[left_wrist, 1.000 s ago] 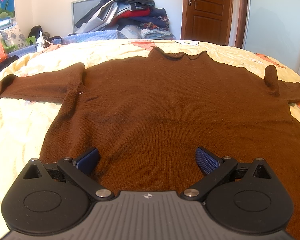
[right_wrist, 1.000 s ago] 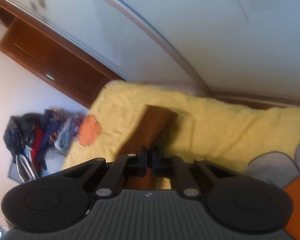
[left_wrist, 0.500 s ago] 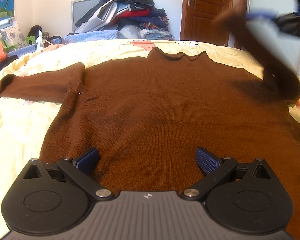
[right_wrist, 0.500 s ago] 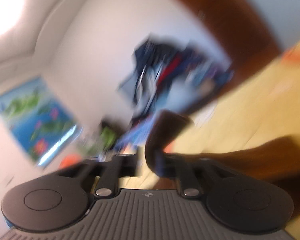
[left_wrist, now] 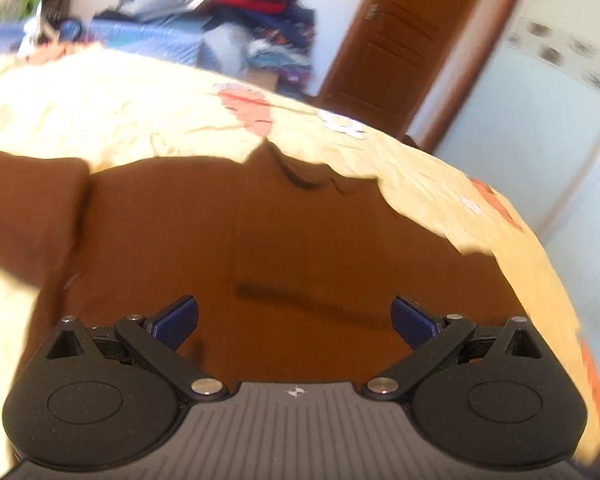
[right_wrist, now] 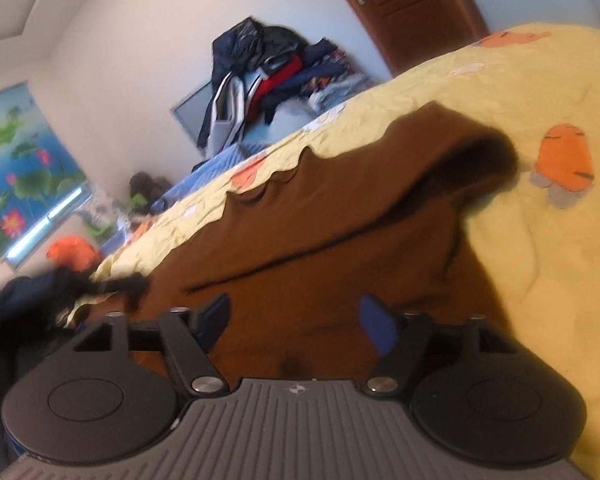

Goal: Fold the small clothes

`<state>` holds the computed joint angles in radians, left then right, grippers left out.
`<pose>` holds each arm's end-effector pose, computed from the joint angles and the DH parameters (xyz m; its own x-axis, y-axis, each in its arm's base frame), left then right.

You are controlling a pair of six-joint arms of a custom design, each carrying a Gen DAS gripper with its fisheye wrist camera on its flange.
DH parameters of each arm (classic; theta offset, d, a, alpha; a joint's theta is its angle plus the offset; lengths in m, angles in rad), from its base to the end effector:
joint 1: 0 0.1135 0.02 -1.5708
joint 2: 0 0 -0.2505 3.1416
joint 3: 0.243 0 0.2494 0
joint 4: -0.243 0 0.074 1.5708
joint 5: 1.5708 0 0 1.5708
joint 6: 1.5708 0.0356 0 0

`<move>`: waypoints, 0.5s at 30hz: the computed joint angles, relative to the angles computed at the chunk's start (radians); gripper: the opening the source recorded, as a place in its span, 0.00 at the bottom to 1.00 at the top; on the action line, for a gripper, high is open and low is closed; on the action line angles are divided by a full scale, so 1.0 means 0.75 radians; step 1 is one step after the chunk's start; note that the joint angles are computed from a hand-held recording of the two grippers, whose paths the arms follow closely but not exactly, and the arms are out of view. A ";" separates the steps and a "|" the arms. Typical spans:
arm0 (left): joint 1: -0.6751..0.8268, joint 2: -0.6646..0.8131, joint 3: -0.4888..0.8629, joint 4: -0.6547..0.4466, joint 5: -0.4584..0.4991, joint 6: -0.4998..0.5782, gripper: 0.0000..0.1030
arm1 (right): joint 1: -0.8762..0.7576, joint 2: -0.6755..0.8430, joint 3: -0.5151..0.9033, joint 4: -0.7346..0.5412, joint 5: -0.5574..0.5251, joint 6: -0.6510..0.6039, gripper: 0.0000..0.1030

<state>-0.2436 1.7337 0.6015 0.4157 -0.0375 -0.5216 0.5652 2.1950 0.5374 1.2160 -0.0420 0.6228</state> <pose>0.2918 -0.0712 0.0950 -0.6590 -0.3493 -0.6661 -0.1324 0.9257 -0.3544 0.2561 0.1642 0.0236 -0.6240 0.2944 -0.7239 -0.2501 0.8023 0.5419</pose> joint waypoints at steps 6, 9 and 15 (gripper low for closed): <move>0.017 0.387 0.510 -0.317 -0.056 0.045 0.49 | -0.012 0.091 0.039 0.084 -0.060 0.013 0.86; -0.044 0.441 0.593 -0.368 -0.207 0.108 0.09 | -0.027 0.105 0.032 0.123 -0.095 0.029 0.88; -0.053 0.193 0.380 -0.177 -0.385 0.261 0.07 | -0.020 0.114 0.051 0.117 -0.100 0.019 0.91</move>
